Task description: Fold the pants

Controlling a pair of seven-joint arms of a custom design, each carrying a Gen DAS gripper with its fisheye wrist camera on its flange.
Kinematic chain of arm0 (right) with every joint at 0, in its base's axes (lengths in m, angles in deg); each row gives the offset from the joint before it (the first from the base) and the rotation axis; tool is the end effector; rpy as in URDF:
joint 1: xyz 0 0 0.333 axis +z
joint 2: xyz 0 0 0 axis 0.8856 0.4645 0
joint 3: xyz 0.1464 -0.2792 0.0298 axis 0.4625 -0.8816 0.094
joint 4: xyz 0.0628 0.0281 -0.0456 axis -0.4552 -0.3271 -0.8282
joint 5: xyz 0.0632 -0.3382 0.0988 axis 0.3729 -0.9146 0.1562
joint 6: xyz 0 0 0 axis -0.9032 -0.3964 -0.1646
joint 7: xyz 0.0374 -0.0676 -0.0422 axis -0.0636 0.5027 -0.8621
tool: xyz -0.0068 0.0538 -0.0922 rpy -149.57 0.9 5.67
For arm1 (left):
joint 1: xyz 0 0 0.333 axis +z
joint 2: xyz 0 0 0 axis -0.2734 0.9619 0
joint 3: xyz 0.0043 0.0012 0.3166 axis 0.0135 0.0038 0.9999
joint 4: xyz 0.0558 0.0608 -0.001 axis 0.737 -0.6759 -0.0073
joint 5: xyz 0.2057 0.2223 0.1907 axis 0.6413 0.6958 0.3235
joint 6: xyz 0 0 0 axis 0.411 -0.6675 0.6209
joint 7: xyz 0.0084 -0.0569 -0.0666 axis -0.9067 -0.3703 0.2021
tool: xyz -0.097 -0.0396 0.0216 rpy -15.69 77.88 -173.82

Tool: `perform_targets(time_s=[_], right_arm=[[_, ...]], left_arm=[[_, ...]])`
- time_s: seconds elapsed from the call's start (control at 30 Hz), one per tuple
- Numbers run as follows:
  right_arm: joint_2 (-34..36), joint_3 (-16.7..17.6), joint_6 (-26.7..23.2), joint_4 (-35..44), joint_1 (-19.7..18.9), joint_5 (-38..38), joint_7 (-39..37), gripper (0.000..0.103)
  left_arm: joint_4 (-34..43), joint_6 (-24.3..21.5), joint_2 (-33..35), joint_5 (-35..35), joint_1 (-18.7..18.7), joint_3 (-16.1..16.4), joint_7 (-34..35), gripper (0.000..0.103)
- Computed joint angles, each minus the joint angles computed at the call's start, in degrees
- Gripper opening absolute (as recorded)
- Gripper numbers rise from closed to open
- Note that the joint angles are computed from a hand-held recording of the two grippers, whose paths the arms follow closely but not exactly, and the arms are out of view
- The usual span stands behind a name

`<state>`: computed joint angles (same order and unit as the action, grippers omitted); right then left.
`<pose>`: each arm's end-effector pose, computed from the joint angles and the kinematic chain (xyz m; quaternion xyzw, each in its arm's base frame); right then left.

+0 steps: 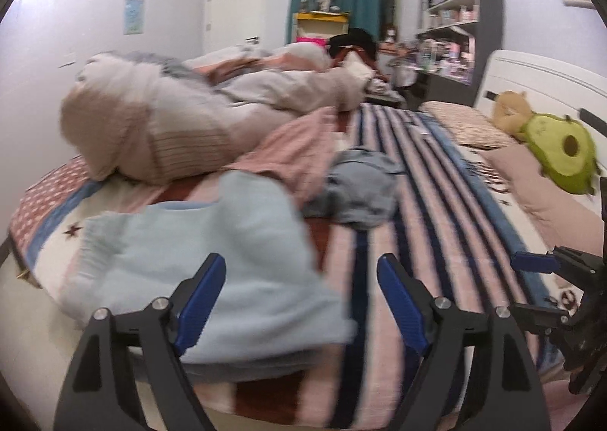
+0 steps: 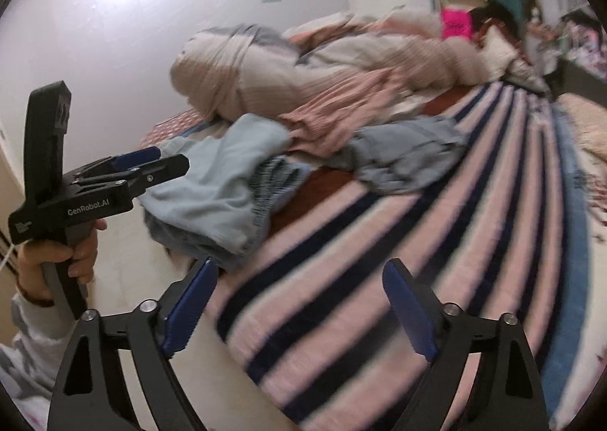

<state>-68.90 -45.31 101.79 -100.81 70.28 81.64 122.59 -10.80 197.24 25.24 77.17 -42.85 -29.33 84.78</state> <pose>0.6306 0.1807 0.5541 -0.7789 0.4587 -0.1426 0.4031 0.6287 -0.3232 0.5490 -0.5990 0.6500 -0.3660 0.2912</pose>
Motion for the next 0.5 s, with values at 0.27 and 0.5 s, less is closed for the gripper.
perform_targets(time_s=[0.27, 0.5], right_arm=[[-14.79, -4.74, 19.04, -21.85, 1.05, 2.47, -2.35, 0.102], [-20.78, -14.16, 31.96, -31.00, 10.34, 13.66, -11.33, 0.102]], left_arm=[[6.63, 2.47, 3.91, 5.33, -7.69, 2.35, -4.74, 0.088], [10.95, 4.70, 6.42, 16.42, -14.78, 7.81, -15.84, 0.089]])
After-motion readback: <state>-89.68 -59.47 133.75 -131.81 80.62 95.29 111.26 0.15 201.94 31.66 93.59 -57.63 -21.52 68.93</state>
